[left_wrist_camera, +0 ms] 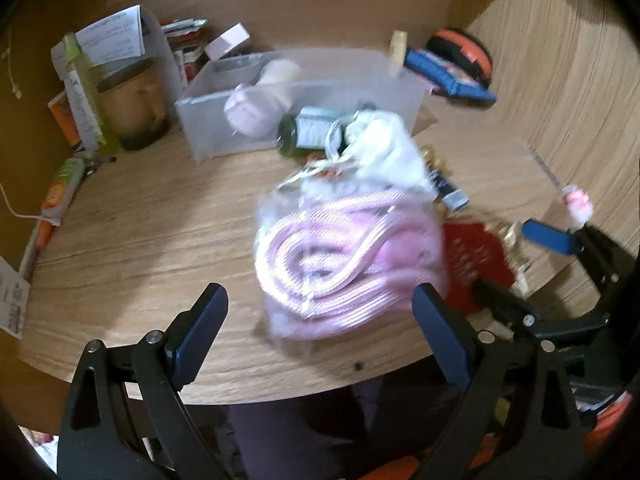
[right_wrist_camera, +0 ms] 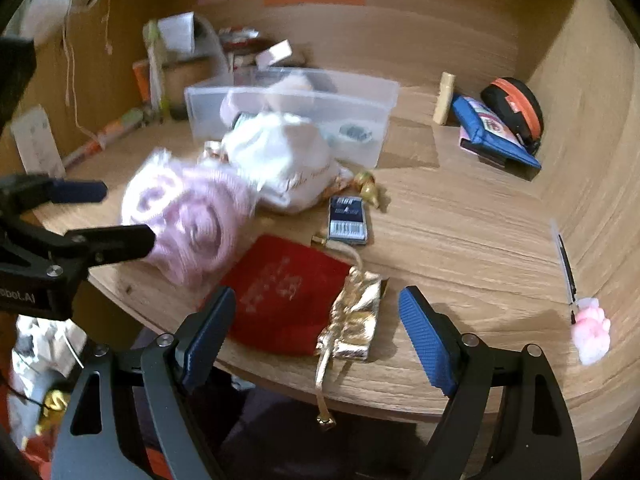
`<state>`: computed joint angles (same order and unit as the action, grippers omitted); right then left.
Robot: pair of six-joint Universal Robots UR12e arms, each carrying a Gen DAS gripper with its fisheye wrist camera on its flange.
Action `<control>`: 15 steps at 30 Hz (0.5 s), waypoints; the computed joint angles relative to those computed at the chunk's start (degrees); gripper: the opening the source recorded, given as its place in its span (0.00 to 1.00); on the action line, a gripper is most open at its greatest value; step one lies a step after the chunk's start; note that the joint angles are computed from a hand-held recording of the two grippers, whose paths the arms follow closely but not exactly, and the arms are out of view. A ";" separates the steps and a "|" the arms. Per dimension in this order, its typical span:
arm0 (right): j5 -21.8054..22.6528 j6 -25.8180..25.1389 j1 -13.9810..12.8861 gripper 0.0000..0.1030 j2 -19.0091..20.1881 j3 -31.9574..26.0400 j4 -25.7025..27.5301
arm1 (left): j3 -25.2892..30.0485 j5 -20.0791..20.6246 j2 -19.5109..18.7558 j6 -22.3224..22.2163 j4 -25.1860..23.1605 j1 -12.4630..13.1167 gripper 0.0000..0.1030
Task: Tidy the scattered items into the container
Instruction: 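Reach the left tool to the pink rope bag and grasp it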
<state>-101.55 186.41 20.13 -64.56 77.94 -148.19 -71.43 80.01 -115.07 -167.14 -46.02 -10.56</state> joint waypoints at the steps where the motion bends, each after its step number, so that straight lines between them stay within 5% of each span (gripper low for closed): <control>1: -0.40 -0.28 0.06 0.79 0.16 -0.07 0.39 | -0.47 0.03 0.20 0.43 0.16 0.19 0.91; 4: 0.41 0.20 -0.36 0.79 0.07 0.32 0.74 | -1.37 1.47 0.58 3.63 0.63 0.27 0.91; 10: 2.96 2.84 -1.53 0.79 -0.18 0.23 2.13 | -1.49 10.53 -0.51 14.84 6.71 -1.87 0.97; 15: 2.97 3.27 -1.93 0.79 -0.30 0.06 3.15 | 0.13 10.31 -1.72 23.27 7.82 -2.78 0.98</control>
